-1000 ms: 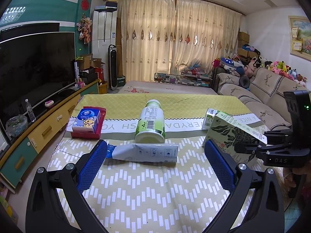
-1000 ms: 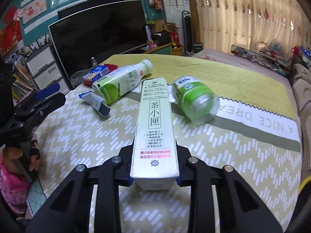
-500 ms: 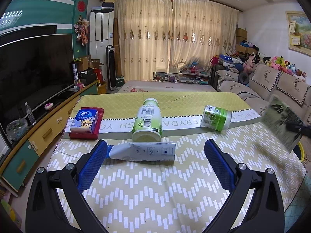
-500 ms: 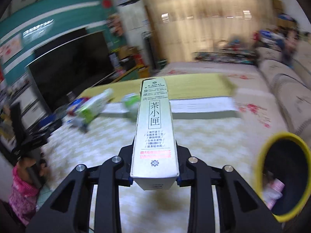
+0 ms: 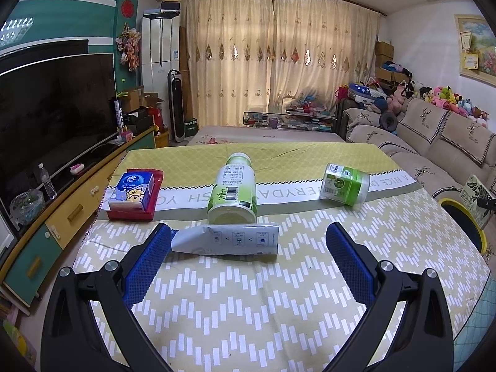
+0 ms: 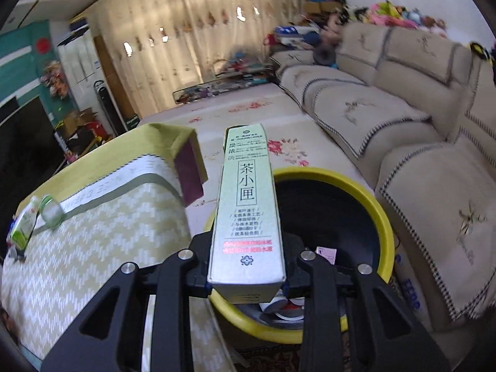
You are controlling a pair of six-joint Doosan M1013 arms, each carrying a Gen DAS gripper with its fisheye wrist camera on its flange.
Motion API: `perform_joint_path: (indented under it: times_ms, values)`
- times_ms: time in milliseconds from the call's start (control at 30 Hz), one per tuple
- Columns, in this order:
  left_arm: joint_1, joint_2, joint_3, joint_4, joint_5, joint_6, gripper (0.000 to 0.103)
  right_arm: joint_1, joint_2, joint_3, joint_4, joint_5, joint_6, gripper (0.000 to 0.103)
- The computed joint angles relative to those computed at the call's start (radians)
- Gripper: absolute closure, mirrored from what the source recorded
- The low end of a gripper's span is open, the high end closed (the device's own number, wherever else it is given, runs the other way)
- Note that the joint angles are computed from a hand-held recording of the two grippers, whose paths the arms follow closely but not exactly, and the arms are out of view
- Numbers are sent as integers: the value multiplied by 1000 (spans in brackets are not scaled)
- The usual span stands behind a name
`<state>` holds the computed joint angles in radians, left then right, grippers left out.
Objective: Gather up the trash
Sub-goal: 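Carry the tea box over the yellow bin and open the right gripper, then move the left gripper down toward the white toothpaste tube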
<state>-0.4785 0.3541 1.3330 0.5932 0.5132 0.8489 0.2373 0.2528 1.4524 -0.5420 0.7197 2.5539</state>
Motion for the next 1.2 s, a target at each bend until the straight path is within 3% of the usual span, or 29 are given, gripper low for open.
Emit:
perform_joint_path:
  times_ms: [233, 300, 567, 933, 1067, 1133, 1200]
  values:
    - [4, 3, -3, -21, 2, 13, 5, -13, 11, 1, -49, 49, 81, 71]
    - [4, 3, -2, -22, 1, 11, 5, -10, 11, 1, -81, 60, 118, 62]
    - [9, 8, -7, -61, 1, 44, 5, 6, -6, 12, -142, 29, 171, 47]
    - [10, 13, -19, -98, 25, 65, 5, 16, -3, 2, -136, 7, 136, 47]
    - [17, 20, -33, -154, 39, 109, 5, 19, 0, 0, -111, -12, 95, 47]
    - [26, 28, -51, -235, 60, 173, 5, 22, 2, -2, -103, -15, 71, 47]
    - [43, 45, -89, -375, 98, 318, 5, 24, 4, -3, -106, -10, 58, 44]
